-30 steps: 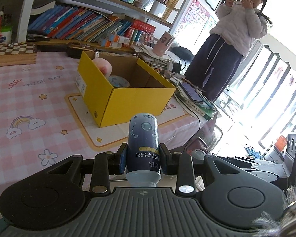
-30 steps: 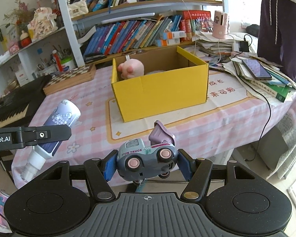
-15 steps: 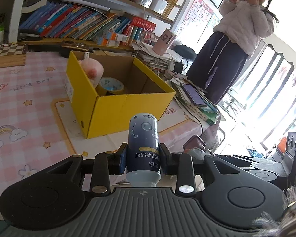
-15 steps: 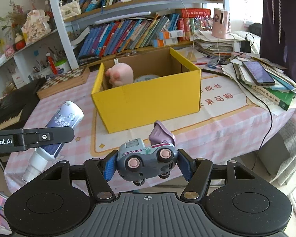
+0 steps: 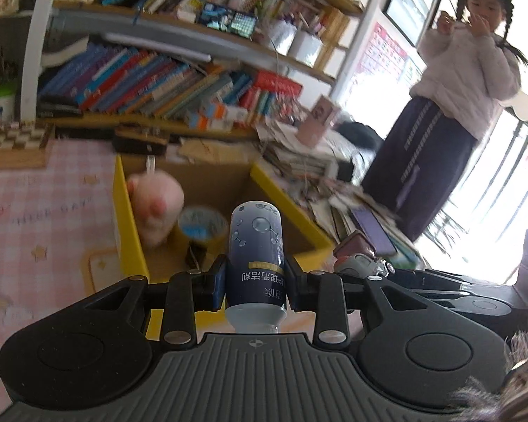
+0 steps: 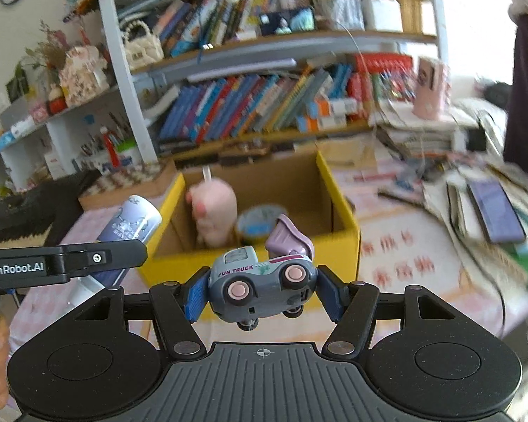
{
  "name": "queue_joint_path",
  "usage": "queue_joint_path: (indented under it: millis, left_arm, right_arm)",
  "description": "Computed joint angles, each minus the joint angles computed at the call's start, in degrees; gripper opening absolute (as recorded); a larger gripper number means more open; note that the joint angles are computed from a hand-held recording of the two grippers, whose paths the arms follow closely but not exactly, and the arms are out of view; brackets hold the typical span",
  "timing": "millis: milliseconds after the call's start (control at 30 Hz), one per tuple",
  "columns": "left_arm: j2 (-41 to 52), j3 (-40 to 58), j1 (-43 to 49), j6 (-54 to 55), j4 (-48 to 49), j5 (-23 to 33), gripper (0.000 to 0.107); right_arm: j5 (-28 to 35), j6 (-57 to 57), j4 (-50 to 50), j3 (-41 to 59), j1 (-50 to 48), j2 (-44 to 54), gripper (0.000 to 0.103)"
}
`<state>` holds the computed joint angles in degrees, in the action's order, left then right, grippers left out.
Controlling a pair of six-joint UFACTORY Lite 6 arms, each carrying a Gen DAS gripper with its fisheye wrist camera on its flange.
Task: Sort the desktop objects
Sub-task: 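Lower into the box and open the left tool releasing the bottle while the right tool releases the truck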
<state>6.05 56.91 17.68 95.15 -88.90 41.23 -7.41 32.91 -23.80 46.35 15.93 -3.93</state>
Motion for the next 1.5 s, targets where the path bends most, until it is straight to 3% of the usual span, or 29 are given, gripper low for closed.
queue_joint_path:
  millis: [200, 400, 600, 767, 933, 1133, 1200, 1333, 1500]
  left_arm:
    - [7.06, 9.74, -7.40, 0.73, -6.75, -9.70, 0.030]
    - [18.75, 23.08, -12.41, -3.26, -2.65, -18.20, 0.030]
    - [28.87, 34.51, -15.35, -14.73, 9.86, -24.23, 0.030]
    - [35.52, 41.13, -16.16, -32.65, 29.07, -25.45, 0.030]
    - [40.71, 46.72, -17.11, -47.57, 45.31, -24.29, 0.030]
    - [44.53, 51.23, -18.09, -56.36, 55.10, -22.55, 0.030]
    - [45.46, 52.36, -18.36, -58.71, 57.20, -22.17, 0.030]
    - [46.22, 53.58, -18.27, -59.53, 56.91, -21.10, 0.030]
    - [43.87, 49.23, -17.91, -52.95, 48.74, -22.96, 0.030]
  right_arm:
    - [-6.71, 26.61, -35.90, 13.77, -6.60, 11.99, 0.064]
    - [-8.55, 38.07, -55.53, 30.92, -8.54, 26.90, 0.064]
    - [-9.58, 61.41, -85.85, 48.28, -7.86, 40.96, 0.064]
    - [-14.63, 78.78, -111.47, 62.11, -7.06, 51.11, 0.064]
    - [-20.03, 87.73, -124.62, 73.15, -6.00, 59.09, 0.064]
    - [-27.14, 93.19, -134.75, 85.84, -4.95, 68.07, 0.064]
    - [-26.71, 93.13, -135.76, 85.78, -4.65, 68.43, 0.064]
    - [-28.21, 93.49, -136.85, 88.31, -4.69, 69.89, 0.064]
    - [-28.81, 94.20, -137.08, 90.11, -4.71, 70.93, 0.064]
